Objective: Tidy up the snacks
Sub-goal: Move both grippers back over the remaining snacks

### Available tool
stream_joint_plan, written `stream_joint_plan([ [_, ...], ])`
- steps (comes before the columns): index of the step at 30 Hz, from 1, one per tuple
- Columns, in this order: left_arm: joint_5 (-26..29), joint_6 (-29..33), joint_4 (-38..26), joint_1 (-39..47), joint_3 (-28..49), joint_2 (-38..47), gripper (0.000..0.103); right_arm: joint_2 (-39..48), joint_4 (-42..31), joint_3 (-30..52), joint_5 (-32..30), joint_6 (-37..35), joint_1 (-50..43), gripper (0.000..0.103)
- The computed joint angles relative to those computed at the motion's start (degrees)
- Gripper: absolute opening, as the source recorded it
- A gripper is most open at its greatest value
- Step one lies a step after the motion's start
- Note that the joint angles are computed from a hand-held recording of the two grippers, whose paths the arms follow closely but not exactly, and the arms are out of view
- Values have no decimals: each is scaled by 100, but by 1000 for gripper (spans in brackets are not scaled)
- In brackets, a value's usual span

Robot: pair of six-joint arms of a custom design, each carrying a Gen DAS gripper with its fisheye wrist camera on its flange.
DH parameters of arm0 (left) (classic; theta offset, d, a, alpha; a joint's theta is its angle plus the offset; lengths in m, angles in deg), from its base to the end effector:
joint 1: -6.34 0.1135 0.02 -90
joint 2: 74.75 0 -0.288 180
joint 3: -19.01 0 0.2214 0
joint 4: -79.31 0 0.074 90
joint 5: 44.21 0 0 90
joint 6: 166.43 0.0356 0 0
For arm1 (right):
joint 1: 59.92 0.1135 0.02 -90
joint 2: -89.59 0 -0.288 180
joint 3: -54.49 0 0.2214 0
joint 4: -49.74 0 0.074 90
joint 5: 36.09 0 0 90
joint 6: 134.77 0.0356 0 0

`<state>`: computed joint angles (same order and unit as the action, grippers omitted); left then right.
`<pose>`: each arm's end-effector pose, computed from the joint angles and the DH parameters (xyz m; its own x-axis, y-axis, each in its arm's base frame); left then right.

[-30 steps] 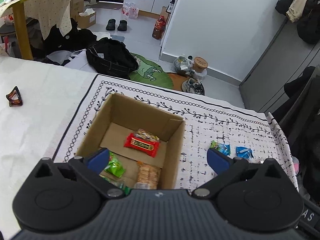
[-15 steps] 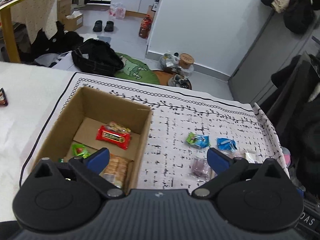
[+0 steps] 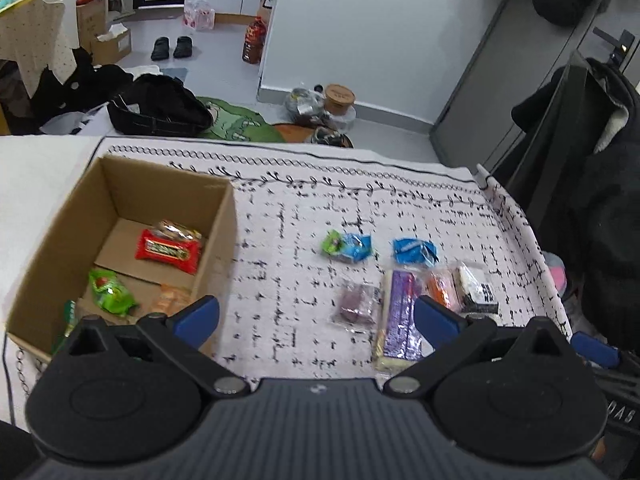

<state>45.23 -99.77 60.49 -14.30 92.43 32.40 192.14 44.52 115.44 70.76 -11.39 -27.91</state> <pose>0.3330 -0.1251 0.1787 -0.8196 -0.1146 -0.5614 0.0242 0.9720 -0.2338 0.2786 0.1620 0.1688 -0.7029 0.1816 -0.6877 0.0570 0.9781 0.2000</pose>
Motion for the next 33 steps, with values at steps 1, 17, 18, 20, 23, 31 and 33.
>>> stream_joint_plan([
  [1,0,-29,4,-53,20,49,103,-7,32,-65,-46,-12,-53,101],
  [17,128,-204,10,-568,482,971,100,793,250,167,-807,182,-731,80],
  [18,141,-233,-9,-590,542,1054,100,851,266,191,-839,180,-765,80],
  [20,157,-250,-23,-641,661,1215,100,999,181,332,-882,165,-818,80],
  [23,223,-259,-155,-693,948,1481,96,1193,96,564,-1036,117,-941,80],
  [31,341,-59,-476,-846,1824,2326,85,1734,-200,1298,-1254,-225,-1220,77],
  [33,408,-111,-489,-845,1987,2490,84,1838,-251,1416,-1269,-216,-1286,77],
])
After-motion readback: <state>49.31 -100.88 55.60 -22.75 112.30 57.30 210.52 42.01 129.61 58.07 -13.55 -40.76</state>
